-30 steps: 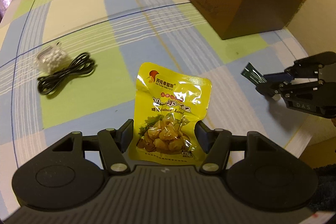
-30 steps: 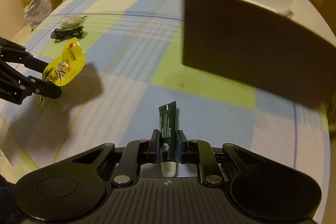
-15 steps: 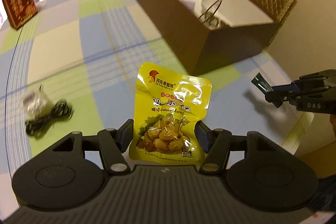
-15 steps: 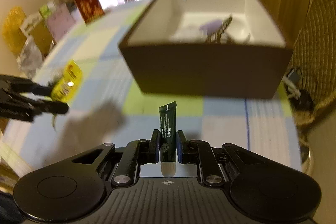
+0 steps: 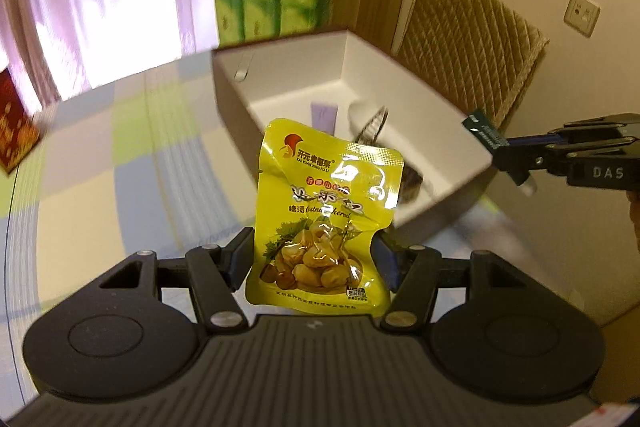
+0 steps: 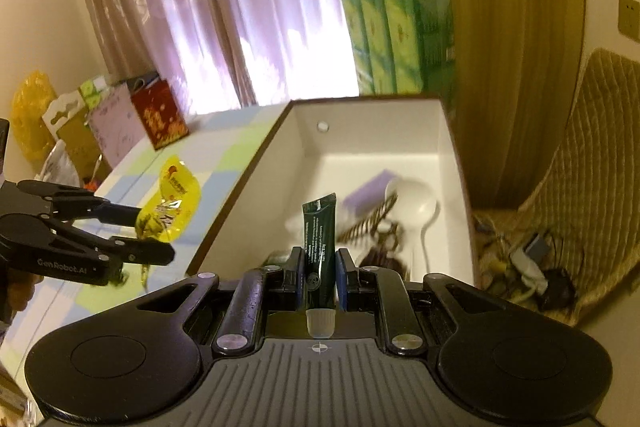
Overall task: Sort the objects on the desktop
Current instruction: 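Carry the snack pouch and green tube with both tools over the box, then open the left tool to drop the pouch while the right tool drops the tube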
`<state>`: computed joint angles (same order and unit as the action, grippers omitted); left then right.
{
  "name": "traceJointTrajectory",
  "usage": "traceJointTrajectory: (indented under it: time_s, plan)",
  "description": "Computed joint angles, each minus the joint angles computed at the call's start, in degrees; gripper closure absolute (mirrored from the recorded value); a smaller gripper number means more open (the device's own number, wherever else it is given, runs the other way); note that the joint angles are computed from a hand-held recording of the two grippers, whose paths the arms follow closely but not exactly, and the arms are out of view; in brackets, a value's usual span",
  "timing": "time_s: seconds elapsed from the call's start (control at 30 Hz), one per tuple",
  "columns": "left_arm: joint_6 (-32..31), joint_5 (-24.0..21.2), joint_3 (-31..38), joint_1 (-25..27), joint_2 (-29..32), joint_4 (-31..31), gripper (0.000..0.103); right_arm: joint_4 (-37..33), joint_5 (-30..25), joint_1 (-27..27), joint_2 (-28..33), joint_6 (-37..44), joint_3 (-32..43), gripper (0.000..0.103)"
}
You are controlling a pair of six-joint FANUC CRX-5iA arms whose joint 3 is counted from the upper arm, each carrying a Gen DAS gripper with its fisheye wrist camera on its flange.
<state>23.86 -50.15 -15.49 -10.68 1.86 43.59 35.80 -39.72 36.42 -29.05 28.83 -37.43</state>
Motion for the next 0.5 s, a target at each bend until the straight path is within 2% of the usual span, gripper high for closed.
traceJointTrajectory:
  time_s: [0.2,0.5]
  plan:
    - [3.30,2.67,5.83,-4.62,4.39,-0.36,0.045,-5.23,4.62,-7.02,4.61,9.59,4.29,0.090]
    - [14.06,4.72,17.04,-9.45,12.05,-9.44,0.045,-13.93,6.61,-15.18,12.43,23.26,11.24,0.090]
